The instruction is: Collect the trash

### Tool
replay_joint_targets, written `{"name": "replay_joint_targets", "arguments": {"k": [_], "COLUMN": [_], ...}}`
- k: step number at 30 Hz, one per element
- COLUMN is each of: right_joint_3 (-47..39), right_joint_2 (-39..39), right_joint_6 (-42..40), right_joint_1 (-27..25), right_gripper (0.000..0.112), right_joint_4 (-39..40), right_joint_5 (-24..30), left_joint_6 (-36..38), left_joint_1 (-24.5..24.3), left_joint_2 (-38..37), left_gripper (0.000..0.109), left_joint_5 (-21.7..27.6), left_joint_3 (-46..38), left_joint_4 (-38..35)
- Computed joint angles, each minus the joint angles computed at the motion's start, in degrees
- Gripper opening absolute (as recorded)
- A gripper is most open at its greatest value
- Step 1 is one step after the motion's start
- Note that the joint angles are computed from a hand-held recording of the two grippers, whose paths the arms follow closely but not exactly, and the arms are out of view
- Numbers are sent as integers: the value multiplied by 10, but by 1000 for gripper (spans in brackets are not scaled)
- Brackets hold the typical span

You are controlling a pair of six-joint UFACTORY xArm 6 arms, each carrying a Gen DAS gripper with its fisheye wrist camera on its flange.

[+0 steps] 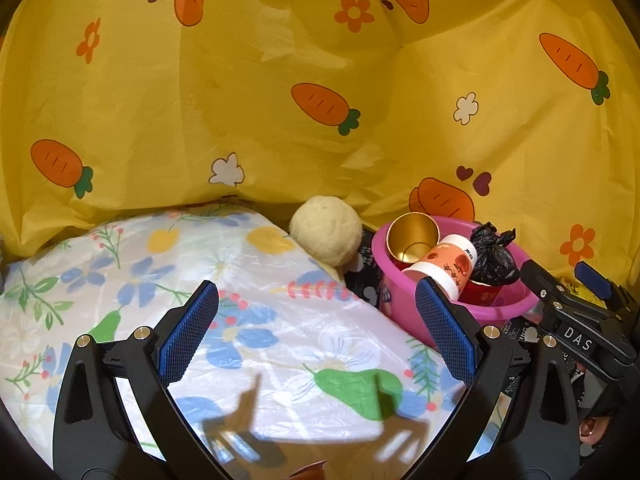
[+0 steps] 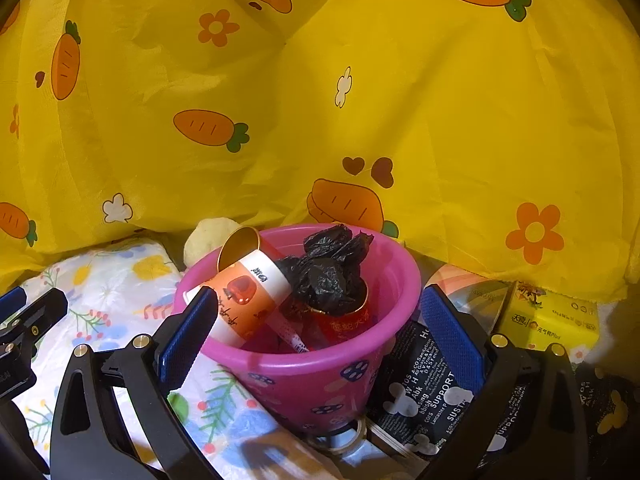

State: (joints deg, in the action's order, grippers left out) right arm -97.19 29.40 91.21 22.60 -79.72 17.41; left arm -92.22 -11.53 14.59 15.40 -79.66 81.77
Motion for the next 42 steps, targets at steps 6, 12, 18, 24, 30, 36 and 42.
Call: {"name": "replay_joint_targets", "arguments": {"k": [6,12,18,24,30,36,42], "right_joint_3": [53,111,174,229,267,287,302], "right_joint_2": [-44,-91,-145,-191,-222,-238,-254], "right_joint_6": [23,46,98,131,146,153,167], "right_joint_1": [38,64,87,104,120,130,137], "right_gripper": [97,97,97,97,97,97,97], "right_joint_4": [-38,-59,-108,-134,-153,-164,-176], "right_joint_5": [40,46,55,60,64,59,61], "left_joint_6": [-31,-60,-96,-118,-123,-137,-134], "left_joint_1": [-16,-35,-45,-52,-63,-73,-99], "left_joint_2": [-65,-135,-210,-269,-313,-348,-370], "left_gripper": [97,97,97,97,97,97,97], "left_joint_5": [46,86,114,129,149,165,205], "left_joint_3": [72,152,233,297,346,379,393], "left_joint_4": [33,57,65,60,42,45,49]}}
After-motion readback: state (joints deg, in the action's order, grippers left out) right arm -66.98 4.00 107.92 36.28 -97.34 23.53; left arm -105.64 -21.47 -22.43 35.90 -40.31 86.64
